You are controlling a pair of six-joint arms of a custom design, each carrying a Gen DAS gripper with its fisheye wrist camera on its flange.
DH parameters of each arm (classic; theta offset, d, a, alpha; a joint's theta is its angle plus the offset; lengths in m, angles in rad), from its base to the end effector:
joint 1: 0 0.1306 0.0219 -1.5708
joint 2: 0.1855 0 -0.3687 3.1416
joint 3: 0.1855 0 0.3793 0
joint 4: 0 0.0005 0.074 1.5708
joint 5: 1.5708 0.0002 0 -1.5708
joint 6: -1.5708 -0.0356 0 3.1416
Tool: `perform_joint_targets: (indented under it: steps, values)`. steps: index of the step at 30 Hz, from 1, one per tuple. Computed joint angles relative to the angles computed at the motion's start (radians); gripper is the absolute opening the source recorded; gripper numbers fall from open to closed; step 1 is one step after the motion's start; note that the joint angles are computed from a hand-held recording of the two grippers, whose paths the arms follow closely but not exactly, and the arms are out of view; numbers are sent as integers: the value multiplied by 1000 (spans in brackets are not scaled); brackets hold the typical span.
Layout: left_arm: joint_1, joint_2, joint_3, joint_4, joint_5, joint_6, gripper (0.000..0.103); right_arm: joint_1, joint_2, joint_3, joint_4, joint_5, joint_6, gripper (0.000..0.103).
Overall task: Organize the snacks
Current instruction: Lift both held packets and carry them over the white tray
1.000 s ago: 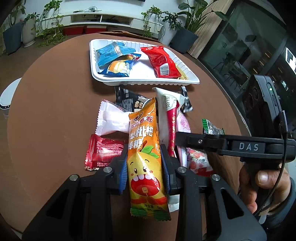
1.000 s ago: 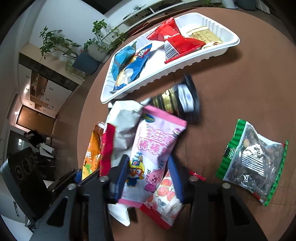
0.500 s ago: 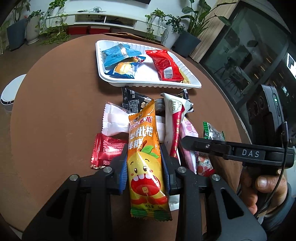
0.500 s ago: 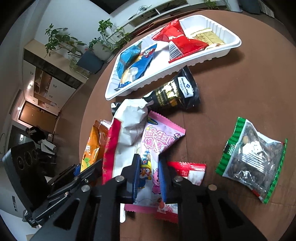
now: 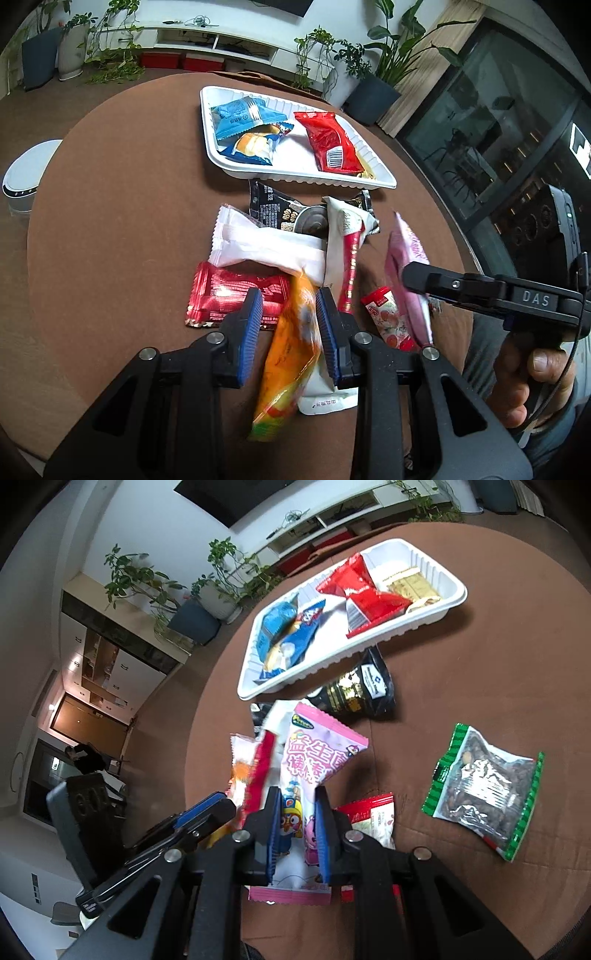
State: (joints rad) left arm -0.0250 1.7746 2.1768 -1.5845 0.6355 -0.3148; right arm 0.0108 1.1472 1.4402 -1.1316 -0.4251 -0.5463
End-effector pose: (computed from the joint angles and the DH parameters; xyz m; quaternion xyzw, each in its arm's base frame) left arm 0.5489 -0.0354 0.5251 0.2170 0.9085 -0.2769 0.2257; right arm 0.3689 0.0182 0.5192 0.1687 0.9002 0.2856 0.2823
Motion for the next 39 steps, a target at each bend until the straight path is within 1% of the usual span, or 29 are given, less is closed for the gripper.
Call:
perform_joint_targets:
  steps: [2, 4, 5, 6, 11, 14, 16, 17, 18, 19, 20, 21, 22, 23, 24, 29, 32, 39]
  values:
    - [-6, -3, -7, -1, -20, -7, 28, 2, -2, 2, -5, 8, 10, 18]
    - [-15, -6, -14, -15, -37, -32, 28, 0, -2, -4, -5, 4, 6, 18]
    - [-22, 4, 5, -58, -36, -72, 28, -1, -5, -7, -6, 3, 7, 18]
    - [-26, 1, 4, -63, -43, -85, 28, 1, -6, -8, -7, 6, 9, 18]
    - [-54, -19, -26, -48, -162, -114, 29, 13, -10, -5, -12, 23, 27, 18]
    - [-64, -11, -13, -63, -197, -140, 31, 10, -7, -5, -14, 13, 30, 18]
    - [-80, 1, 2, -82, -244, -165, 49, 9, -6, -8, -14, 5, 27, 18]
    - [-91, 5, 5, -86, -273, -172, 63, 10, -3, -7, -13, 4, 28, 18]
    - [-101, 4, -5, -90, -300, -192, 63, 10, -4, -8, -11, 3, 29, 18]
    - [-103, -11, -29, -66, -308, -200, 63, 11, -4, -8, -10, 3, 30, 18]
    - [-105, -21, -46, -52, -309, -204, 62, 10, -4, -10, -8, 3, 31, 18]
    - [-105, -37, -71, -27, -316, -209, 45, 8, -5, -12, -6, 2, 33, 18]
    - [-107, -51, -92, 2, -329, -211, 33, 7, -5, -11, -6, 3, 32, 18]
    - [-104, -57, -100, 18, -327, -207, 17, 6, -9, -15, -4, 3, 30, 18]
    - [-99, -53, -95, 10, -317, -205, 13, 4, -11, -20, -1, -1, 26, 18]
    - [-84, -71, -113, 19, -281, -211, 12, -10, -22, -33, 14, -9, 22, 18]
    - [-71, -81, -120, 23, -248, -188, 12, -18, -28, -38, 23, -17, 17, 18]
    - [-18, -58, -56, -40, -124, -124, 12, -31, -46, -47, 33, -42, 17, 18]
